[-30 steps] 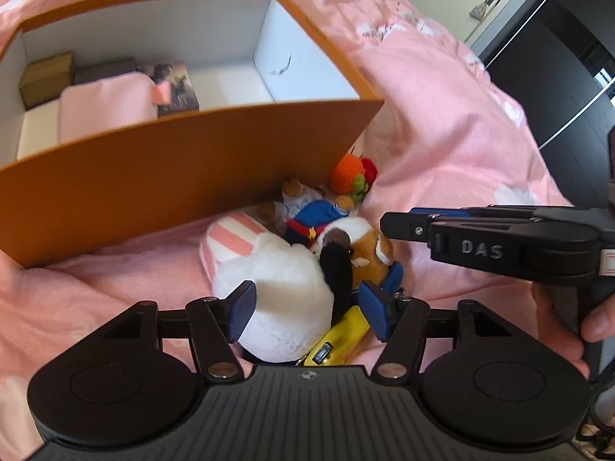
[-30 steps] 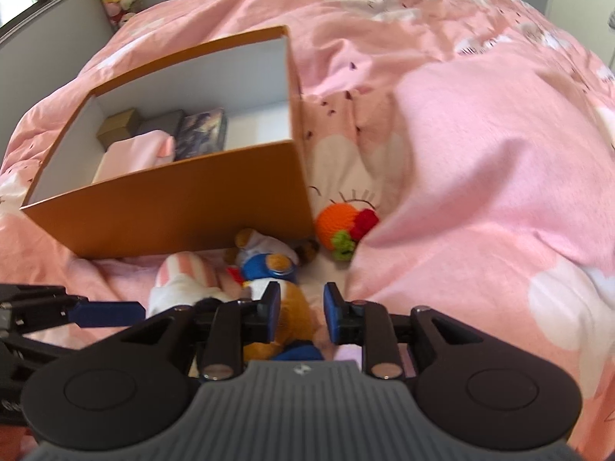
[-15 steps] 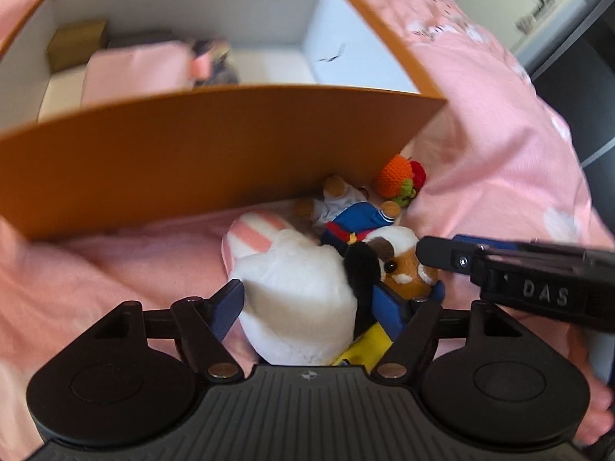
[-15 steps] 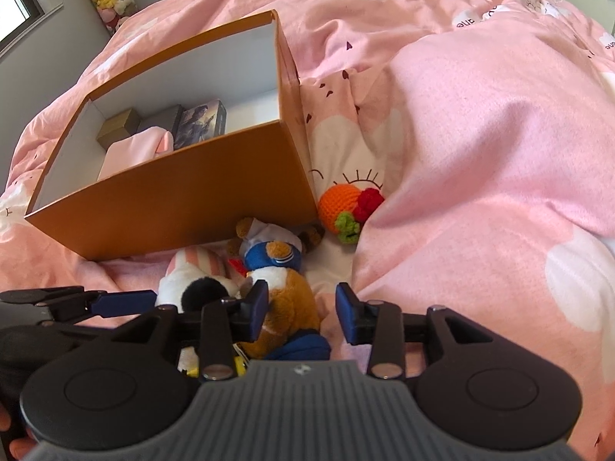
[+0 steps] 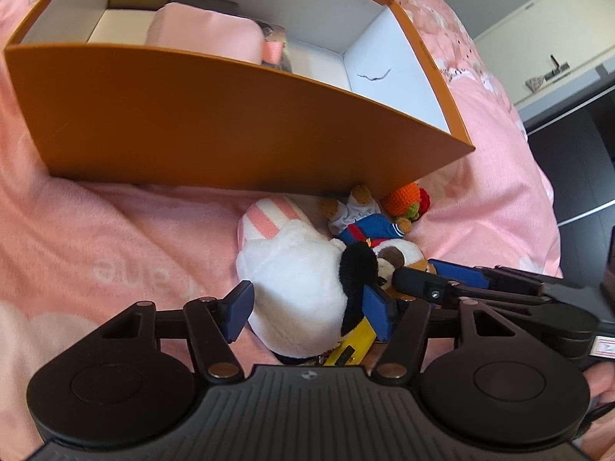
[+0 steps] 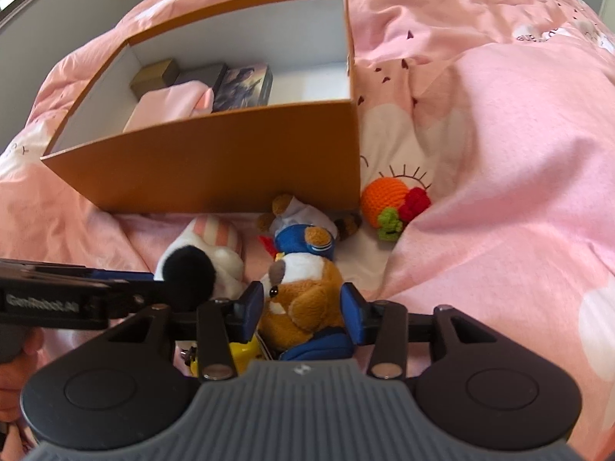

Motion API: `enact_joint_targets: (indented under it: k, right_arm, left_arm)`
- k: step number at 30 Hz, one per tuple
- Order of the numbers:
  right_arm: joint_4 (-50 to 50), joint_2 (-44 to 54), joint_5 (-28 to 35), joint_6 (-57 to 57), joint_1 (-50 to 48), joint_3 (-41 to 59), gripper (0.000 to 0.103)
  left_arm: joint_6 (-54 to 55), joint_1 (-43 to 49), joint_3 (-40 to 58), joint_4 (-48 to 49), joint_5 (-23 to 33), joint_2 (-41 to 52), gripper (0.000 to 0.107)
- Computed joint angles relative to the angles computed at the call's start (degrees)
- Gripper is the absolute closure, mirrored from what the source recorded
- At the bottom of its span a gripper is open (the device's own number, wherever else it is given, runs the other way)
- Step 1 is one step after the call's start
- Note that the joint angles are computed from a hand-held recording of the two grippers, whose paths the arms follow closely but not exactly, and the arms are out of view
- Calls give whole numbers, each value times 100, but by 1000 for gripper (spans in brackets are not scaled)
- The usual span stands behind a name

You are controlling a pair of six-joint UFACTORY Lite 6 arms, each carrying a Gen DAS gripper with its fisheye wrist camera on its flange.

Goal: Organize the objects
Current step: 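Move the left gripper to the white plush while the right moves to the brown plush, then grasp the white plush with the left gripper while the right grasps the brown plush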

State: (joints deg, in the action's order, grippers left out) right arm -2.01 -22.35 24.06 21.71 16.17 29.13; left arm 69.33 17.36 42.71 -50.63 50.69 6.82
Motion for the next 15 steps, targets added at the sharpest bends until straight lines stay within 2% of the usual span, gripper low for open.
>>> enact_joint_targets:
  k: [4,11,15]
  right_arm:
    - [202,273,-211,-327,-126,50,54]
    - [1829,704,-371,-2213,-606,112,51]
    - [1860,792,-397,-2251,-493,120,47]
  left_arm:
    - [-2,65,94,-69,96,180,35]
    - [-191,-18,70,9,35,26,36]
    - [-416,-100,87,153,-22,-66,41]
